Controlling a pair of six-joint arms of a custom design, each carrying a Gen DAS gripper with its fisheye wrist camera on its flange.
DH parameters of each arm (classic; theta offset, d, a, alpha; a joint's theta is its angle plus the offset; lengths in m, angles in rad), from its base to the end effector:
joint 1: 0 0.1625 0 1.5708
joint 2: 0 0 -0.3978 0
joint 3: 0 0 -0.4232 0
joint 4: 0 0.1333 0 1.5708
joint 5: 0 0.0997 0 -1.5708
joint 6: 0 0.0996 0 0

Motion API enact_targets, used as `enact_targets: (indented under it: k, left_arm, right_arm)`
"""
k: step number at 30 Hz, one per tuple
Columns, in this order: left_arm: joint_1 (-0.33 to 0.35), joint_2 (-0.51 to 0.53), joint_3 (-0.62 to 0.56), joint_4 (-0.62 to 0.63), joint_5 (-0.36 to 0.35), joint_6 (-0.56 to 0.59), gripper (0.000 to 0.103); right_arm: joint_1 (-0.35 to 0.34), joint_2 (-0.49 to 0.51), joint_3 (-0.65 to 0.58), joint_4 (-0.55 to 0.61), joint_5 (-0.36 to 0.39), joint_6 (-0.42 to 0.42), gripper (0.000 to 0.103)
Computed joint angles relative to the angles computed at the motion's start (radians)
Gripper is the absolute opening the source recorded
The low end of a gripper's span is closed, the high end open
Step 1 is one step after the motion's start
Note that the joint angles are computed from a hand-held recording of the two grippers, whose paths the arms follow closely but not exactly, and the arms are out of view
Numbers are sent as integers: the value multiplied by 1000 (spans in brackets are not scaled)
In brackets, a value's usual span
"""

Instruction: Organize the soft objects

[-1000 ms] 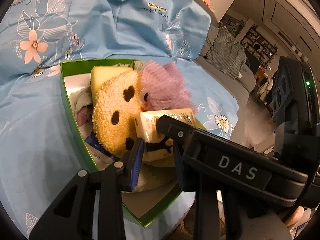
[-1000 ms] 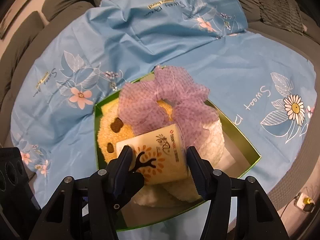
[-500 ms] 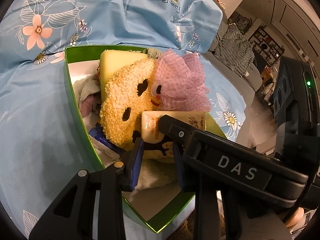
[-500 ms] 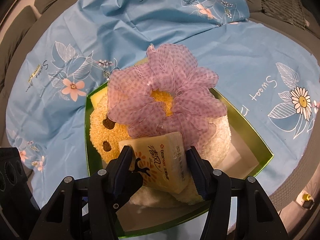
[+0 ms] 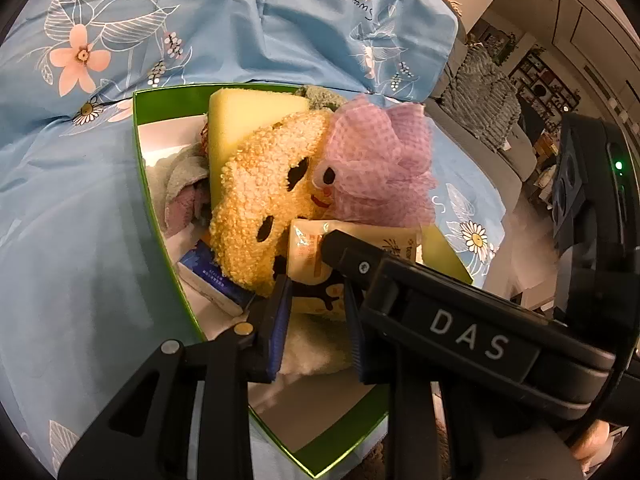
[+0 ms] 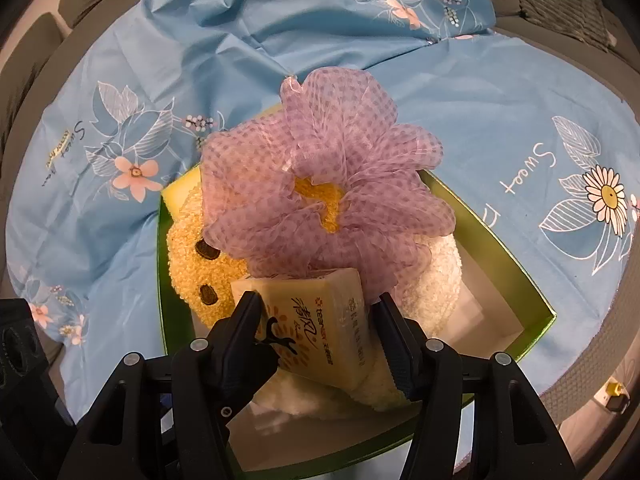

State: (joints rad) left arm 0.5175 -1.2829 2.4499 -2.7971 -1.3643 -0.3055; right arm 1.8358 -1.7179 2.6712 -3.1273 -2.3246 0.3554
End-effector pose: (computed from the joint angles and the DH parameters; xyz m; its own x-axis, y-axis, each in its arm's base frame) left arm -0.2581 -0.3238 0.0634 -0.7328 0.6569 -0.1774 0.6786 0.7250 -0.1181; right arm 0.1441 -0.2821 0.2077 -0.8301 0.4488 0.3310 0.0780 0.6812 -0.7280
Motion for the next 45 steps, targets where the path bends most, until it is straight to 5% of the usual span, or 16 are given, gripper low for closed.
enact_targets:
  k: [27,36,40,45]
  left_arm:
    - [-33,-11,6,30,51,-53,27]
    - [-81,-61,48,23,99,-86,52]
    - [-120,-87,67,28,123,-93,71]
    - [-139,-117,83,28,127,-113,76]
  right_arm:
    - [25,49,-10,-26,-58,46,60]
    - [40,-21,18,-3,-33,42,62]
    - [59,-41,25,-2,-40,44,63]
    - [69,-70,44,-41,13,16,71]
